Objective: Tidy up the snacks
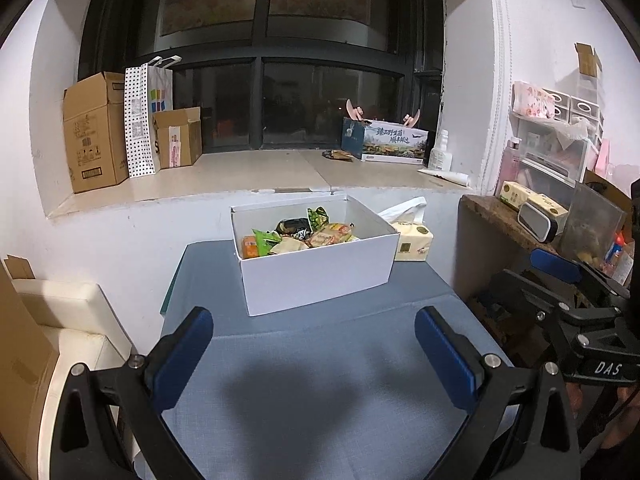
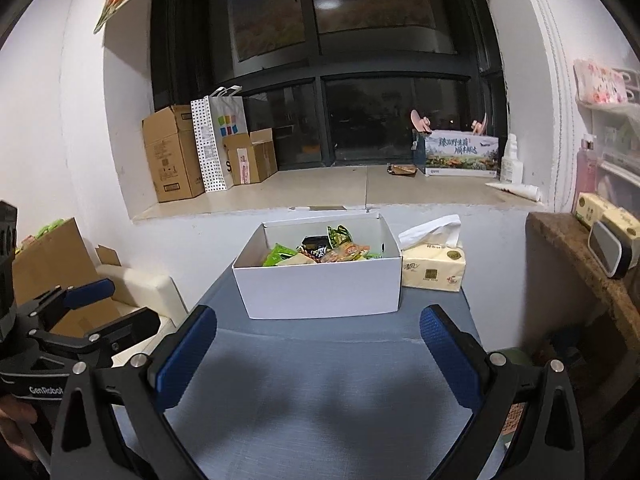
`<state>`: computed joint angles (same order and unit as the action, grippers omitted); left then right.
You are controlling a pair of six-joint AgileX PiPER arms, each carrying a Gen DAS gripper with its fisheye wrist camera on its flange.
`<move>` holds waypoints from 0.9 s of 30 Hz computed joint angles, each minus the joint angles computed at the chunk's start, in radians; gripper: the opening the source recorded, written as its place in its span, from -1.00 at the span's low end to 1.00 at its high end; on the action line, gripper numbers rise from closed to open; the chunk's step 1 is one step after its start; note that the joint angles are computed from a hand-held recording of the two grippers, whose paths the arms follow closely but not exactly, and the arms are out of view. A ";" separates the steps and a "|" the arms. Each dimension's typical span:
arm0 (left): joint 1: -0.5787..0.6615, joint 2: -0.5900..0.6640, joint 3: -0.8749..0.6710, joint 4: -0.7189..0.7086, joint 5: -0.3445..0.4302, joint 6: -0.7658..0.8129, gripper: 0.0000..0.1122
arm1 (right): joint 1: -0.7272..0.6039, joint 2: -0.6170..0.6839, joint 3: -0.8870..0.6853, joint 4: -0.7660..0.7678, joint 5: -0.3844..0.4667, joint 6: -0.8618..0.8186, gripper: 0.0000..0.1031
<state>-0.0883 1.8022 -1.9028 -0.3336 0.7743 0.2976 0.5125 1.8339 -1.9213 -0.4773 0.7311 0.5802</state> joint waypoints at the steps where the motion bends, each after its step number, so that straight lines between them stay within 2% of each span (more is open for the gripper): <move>1: 0.000 0.001 -0.001 0.001 0.003 -0.001 0.83 | 0.003 0.003 -0.006 -0.004 0.006 0.001 1.00; 27: -0.010 -0.005 0.008 0.020 -0.004 -0.003 0.83 | 0.009 0.005 -0.022 -0.016 0.027 0.004 1.00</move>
